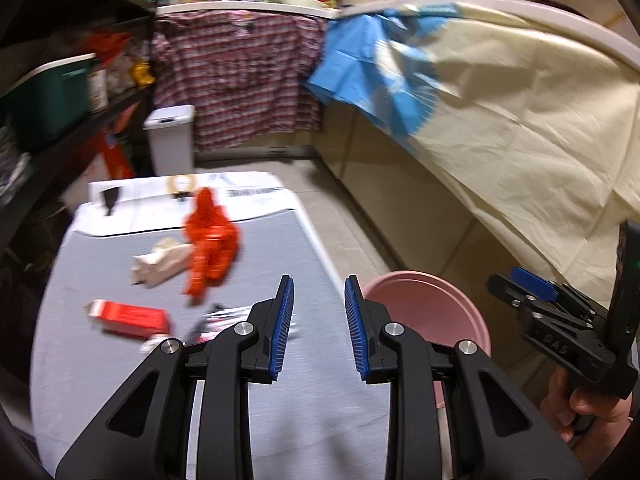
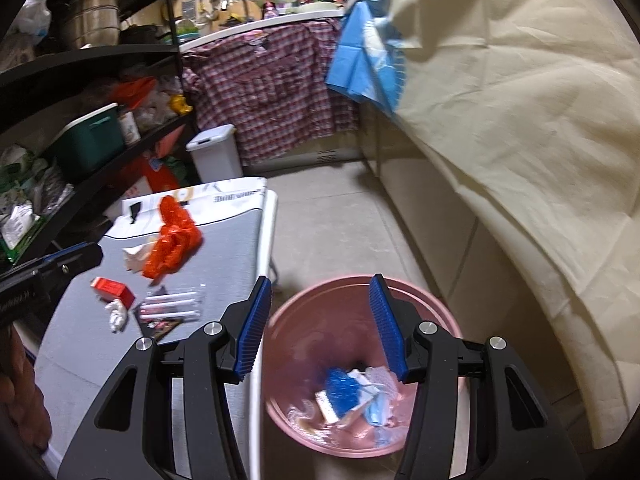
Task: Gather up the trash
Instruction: 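Move the left gripper to the crumpled white tissue while the right gripper approaches the straw pack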
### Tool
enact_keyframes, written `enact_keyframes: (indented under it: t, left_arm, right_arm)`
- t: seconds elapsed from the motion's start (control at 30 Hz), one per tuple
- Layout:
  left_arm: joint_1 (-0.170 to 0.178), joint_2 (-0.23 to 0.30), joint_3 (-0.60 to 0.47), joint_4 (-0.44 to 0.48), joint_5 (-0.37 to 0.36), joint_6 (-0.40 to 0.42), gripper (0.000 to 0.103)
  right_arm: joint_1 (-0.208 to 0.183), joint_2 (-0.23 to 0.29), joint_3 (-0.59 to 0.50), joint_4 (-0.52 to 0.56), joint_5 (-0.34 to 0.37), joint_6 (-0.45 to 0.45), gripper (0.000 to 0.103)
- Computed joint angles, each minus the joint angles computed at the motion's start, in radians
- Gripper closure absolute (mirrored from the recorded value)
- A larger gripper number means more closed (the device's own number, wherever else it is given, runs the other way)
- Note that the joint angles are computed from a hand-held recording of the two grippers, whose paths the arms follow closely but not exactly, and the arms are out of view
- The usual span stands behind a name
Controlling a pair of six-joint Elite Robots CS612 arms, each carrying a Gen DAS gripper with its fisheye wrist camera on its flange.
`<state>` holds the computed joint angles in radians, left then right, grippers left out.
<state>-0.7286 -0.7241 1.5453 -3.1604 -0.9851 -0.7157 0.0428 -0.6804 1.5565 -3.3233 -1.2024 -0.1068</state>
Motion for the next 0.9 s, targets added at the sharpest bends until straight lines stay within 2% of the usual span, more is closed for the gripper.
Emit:
enact_keyframes:
  t: [0.2,0.3,0.37,0.63,0.9]
  left_arm:
    - [0.023,-0.055,0.121,-0.006,0.061,-0.092,0.077]
    - [0.035,-0.071,0.163,0.008,0.07,-0.14,0.08]
    - [0.043,-0.08,0.189,0.019,0.068,-0.17,0.083]
    - [0.062,-0.087,0.236,0.023,0.051,-0.22,0.085]
    - [0.081,-0.063,0.228,0.025,-0.003,-0.238,0.085]
  right_arm:
    - [0.022,0.006,-0.001,-0.002,0.063,-0.044,0.074]
    - [0.033,0.012,-0.01,0.024,0.107,-0.047,0.078]
    - [0.04,0.017,-0.017,0.043,0.124,-0.05,0.079]
    - [0.08,0.05,-0.069,0.128,0.151,-0.072,0.08]
    - [0.105,0.098,-0.149,0.246,0.147,-0.069,0.079]
